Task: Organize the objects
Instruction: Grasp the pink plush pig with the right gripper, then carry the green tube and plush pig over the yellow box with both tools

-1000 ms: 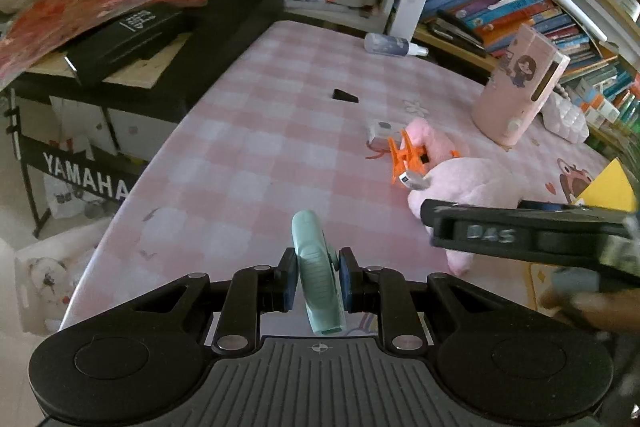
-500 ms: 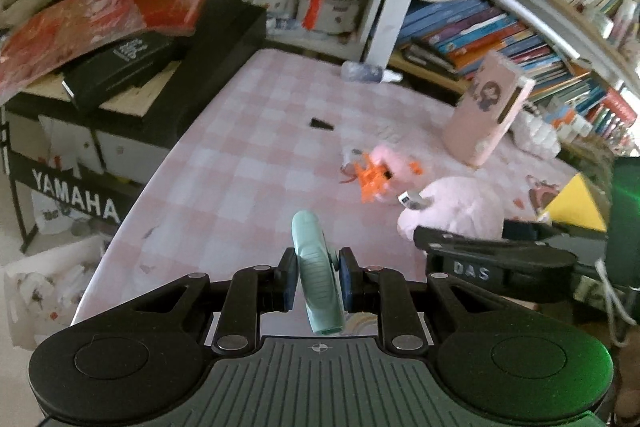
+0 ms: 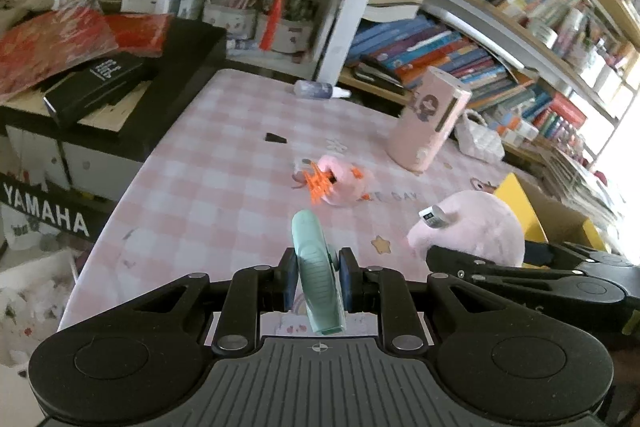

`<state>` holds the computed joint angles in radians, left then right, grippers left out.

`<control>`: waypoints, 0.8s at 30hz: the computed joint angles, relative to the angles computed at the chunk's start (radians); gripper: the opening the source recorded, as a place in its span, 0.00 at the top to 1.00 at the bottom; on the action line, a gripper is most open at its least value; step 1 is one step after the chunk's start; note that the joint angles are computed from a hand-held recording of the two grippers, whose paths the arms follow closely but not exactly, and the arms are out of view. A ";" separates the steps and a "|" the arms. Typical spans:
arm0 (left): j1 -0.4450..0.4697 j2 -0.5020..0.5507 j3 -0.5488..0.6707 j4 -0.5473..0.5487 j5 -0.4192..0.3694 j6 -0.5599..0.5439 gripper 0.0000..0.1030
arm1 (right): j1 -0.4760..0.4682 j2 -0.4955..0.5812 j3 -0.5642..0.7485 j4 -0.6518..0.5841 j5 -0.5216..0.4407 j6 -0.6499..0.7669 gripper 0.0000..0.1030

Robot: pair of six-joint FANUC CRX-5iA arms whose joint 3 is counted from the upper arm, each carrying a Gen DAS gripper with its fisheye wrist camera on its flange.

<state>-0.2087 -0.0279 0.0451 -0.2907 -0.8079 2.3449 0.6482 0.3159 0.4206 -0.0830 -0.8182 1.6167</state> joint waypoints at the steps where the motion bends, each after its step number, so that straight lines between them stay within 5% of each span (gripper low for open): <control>1: -0.005 -0.004 -0.003 -0.003 -0.001 -0.007 0.81 | 0.006 -0.015 -0.024 0.015 0.009 -0.014 0.20; 24: -0.071 -0.197 -0.199 0.075 0.013 -0.105 0.81 | 0.130 -0.309 -0.421 0.214 0.045 -0.301 0.20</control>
<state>-0.2792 -0.2253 -0.1543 -0.2153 -0.7953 2.2395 0.7787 0.0067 -0.0003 0.1310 -0.7729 1.3154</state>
